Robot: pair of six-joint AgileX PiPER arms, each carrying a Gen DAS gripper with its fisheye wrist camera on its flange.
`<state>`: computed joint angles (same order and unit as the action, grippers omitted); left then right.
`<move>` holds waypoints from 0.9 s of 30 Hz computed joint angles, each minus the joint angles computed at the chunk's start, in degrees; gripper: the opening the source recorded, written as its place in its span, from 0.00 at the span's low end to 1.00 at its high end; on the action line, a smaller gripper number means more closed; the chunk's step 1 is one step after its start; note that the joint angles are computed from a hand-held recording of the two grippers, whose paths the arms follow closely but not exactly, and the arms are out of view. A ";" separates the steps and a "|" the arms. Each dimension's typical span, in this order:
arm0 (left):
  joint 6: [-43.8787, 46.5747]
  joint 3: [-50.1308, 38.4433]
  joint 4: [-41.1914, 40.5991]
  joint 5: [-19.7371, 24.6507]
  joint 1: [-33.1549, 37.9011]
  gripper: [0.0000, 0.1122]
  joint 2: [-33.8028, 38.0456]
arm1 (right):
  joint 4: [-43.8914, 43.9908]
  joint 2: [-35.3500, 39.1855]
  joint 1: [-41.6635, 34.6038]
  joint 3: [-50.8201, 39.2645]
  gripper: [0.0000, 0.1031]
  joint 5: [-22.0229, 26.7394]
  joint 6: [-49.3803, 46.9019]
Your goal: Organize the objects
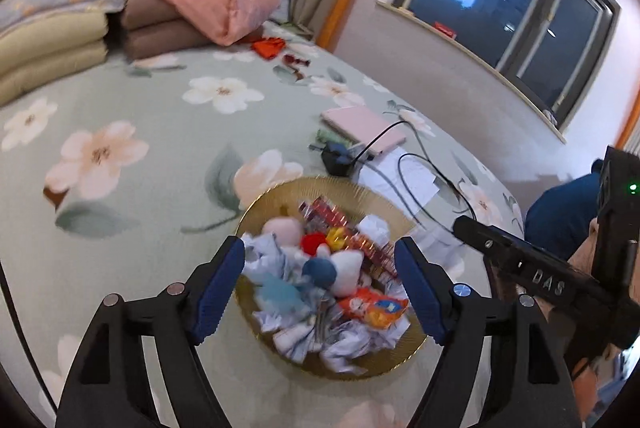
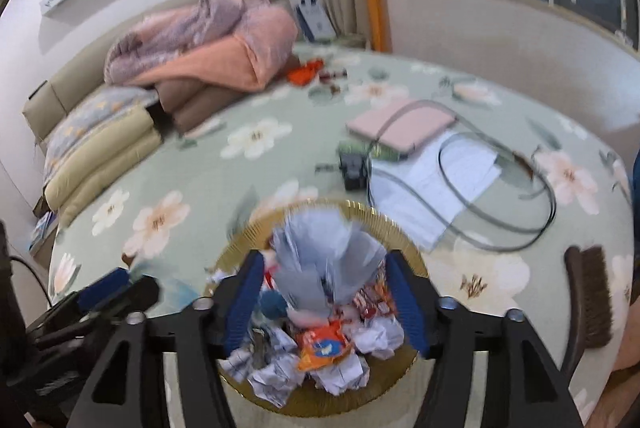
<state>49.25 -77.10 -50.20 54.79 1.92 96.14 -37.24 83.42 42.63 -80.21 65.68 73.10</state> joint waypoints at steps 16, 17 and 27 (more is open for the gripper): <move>11.13 18.65 18.84 -22.47 30.96 0.68 0.46 | 12.18 10.48 11.26 -0.25 0.67 -17.57 -9.44; 11.74 18.76 18.41 -23.93 33.08 0.68 1.60 | 14.63 12.58 11.88 -0.97 0.67 -19.35 -11.58; 12.24 16.50 9.40 -32.94 42.93 0.69 13.32 | 22.78 32.31 15.74 -12.54 0.67 -19.31 -24.31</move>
<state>61.50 -60.60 -40.80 21.85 44.85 109.47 -14.46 115.74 58.37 -92.75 46.37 48.80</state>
